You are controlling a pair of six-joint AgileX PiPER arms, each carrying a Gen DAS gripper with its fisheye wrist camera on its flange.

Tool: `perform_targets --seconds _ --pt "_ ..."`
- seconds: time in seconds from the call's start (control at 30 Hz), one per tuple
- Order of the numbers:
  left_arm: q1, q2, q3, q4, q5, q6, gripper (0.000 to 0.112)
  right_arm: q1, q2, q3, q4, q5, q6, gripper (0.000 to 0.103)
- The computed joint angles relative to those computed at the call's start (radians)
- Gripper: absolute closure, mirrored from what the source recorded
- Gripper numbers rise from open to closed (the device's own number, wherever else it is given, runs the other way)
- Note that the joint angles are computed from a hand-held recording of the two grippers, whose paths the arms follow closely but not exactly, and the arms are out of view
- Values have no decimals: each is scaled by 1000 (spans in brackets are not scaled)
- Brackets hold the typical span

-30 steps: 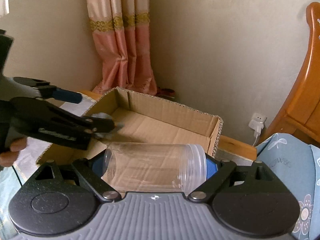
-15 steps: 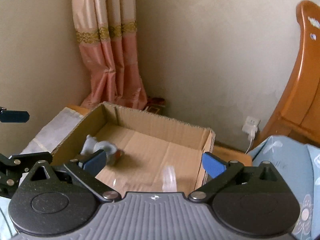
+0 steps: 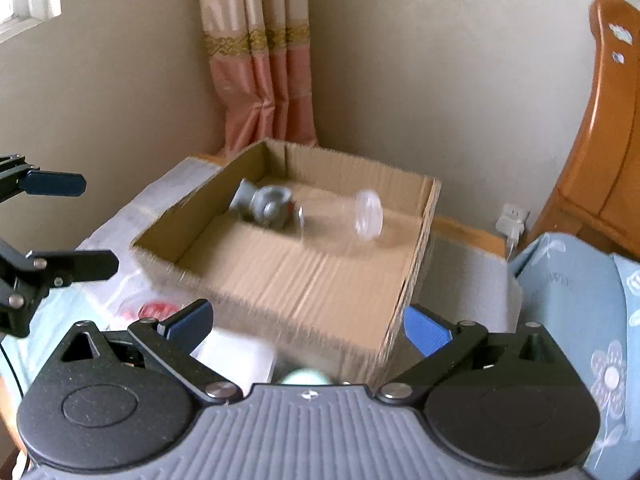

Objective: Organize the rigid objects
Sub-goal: 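Move the left tool back toward the red S.L train car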

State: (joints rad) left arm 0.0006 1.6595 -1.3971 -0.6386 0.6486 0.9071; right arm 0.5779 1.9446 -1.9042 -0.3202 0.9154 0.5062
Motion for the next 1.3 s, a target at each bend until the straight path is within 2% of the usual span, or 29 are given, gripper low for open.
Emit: perform_targets --seconds 0.17,0.3,0.53,0.77,0.9,0.97,1.1,1.3 --pt "20 -105 201 -60 -77 79 15 67 -143 298 -50 -111 168 0" --pt "50 -147 341 -183 -141 191 15 123 -199 469 -94 -180 303 0" --pt "47 -201 524 -261 -276 272 15 204 -216 598 -156 -228 473 0" --pt "89 -199 565 -306 -233 291 15 251 -240 631 -150 -257 524 0" --pt "87 -211 577 -323 -247 321 15 237 -234 618 58 -301 323 0" --pt "93 -215 577 -339 -242 339 15 238 -230 599 107 -297 245 0" --pt "109 -222 576 -367 -223 365 15 261 -225 529 -63 -197 336 0" --pt "118 -218 578 -387 -207 397 15 192 -255 555 -170 -218 447 0"
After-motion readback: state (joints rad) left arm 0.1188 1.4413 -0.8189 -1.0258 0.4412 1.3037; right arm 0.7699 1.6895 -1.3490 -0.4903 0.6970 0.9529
